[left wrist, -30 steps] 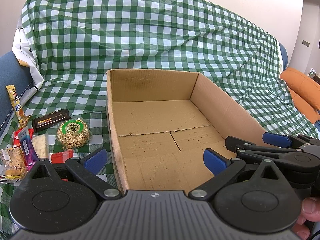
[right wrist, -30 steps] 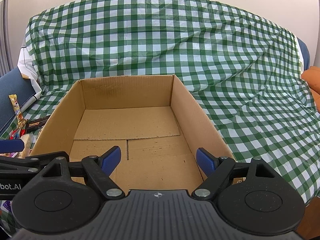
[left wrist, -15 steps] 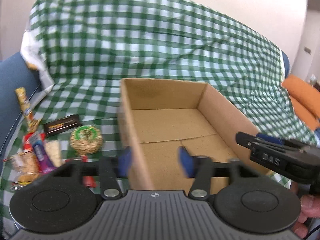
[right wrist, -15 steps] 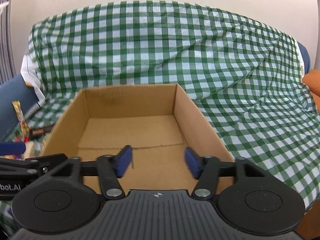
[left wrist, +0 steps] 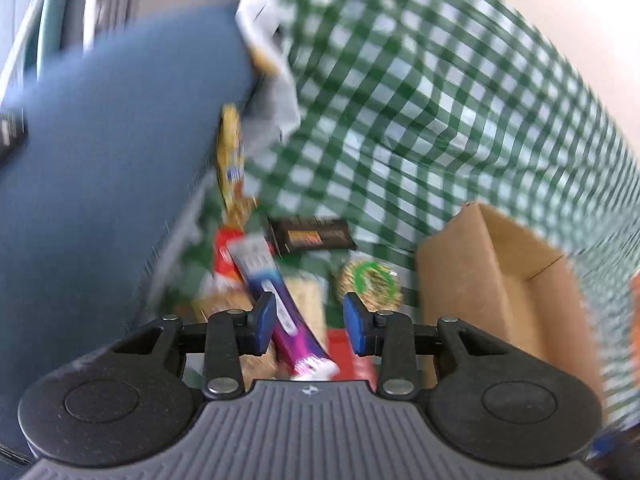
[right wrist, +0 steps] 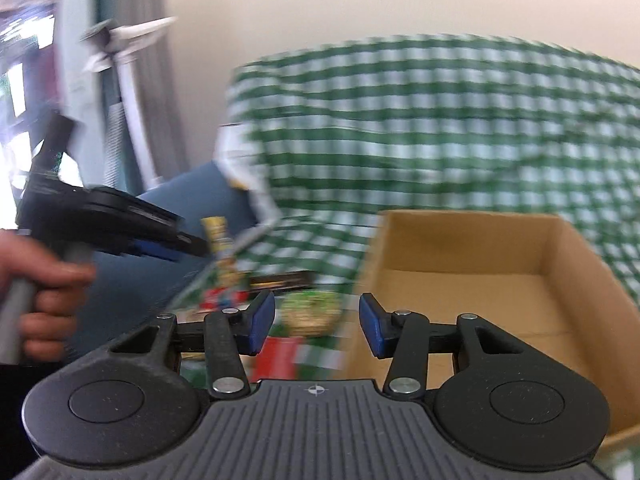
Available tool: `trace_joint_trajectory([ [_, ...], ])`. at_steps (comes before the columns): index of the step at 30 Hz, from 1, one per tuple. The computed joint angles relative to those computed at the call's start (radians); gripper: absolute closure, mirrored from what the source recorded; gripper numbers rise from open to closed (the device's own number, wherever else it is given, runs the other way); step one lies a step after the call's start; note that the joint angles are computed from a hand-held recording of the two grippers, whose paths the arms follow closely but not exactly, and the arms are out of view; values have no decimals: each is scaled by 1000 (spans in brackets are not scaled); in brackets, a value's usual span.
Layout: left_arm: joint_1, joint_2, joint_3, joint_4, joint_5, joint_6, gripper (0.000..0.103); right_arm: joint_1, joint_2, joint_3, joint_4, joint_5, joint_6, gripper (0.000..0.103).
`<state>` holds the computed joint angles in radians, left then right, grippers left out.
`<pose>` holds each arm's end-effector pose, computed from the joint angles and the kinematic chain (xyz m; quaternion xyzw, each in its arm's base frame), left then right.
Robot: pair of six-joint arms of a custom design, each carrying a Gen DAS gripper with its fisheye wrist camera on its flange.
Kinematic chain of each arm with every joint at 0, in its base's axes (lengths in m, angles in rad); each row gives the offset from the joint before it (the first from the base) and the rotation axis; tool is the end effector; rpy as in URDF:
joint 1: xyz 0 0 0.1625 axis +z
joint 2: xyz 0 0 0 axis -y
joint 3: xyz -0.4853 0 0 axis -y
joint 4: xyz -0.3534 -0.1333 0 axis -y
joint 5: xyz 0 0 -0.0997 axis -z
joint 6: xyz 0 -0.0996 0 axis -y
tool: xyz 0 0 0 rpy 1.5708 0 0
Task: Organize snacks
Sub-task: 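Grasp the purple chocolate bar with the right tool while the left tool grasps the cookie bag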
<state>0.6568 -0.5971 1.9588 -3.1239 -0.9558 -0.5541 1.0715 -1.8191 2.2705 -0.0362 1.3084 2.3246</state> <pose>-0.3492 -0.5101 0.0288 0.1413 0.9386 -0.2694 0.1627 0.0217 -0.2926 0.3487 0.2019 -0.8087 0.4954 0.2445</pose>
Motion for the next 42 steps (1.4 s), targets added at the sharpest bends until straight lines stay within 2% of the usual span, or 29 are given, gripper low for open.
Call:
trace_joint_trajectory([
  [5, 38, -30, -10, 109, -8, -148, 57, 169, 156, -24, -2, 184, 51, 54],
  [7, 50, -34, -21, 154, -18, -184, 52, 222, 231, -45, -15, 274, 65, 54],
  [10, 65, -30, -39, 222, -25, -211, 48, 262, 304, -66, -16, 370, 57, 52],
  [14, 70, -16, -68, 302, -20, -252, 46, 297, 371, -106, 31, 488, 125, 50],
  [16, 74, -9, -80, 324, -19, -252, 44, 296, 401, -128, 61, 508, 161, 49],
  [22, 84, 20, -131, 423, -9, -260, 44, 285, 485, -164, 110, 596, 223, 48],
  [24, 85, 22, -135, 436, -4, -261, 45, 277, 506, -179, 134, 603, 245, 48],
  [26, 85, 22, -134, 437, -4, -256, 58, 277, 513, -180, 142, 609, 247, 48],
  [27, 85, 21, -131, 427, -11, -246, 69, 281, 518, -181, 139, 615, 241, 48],
  [29, 76, 20, -124, 415, -1, -229, 73, 287, 519, -176, 134, 623, 225, 49],
  [30, 68, 19, -117, 400, 13, -218, 76, 291, 522, -177, 134, 626, 224, 51],
  [34, 39, 12, -85, 336, 59, -169, 78, 299, 533, -170, 116, 647, 211, 78],
  [35, 33, 10, -76, 313, 61, -148, 78, 298, 528, -164, 110, 644, 202, 82],
  [39, 8, 2, -35, 219, 70, -69, 78, 300, 508, -144, 83, 635, 169, 86],
  [42, 4, -14, 6, 111, 8, -5, 78, 296, 490, -133, 76, 622, 160, 88],
])
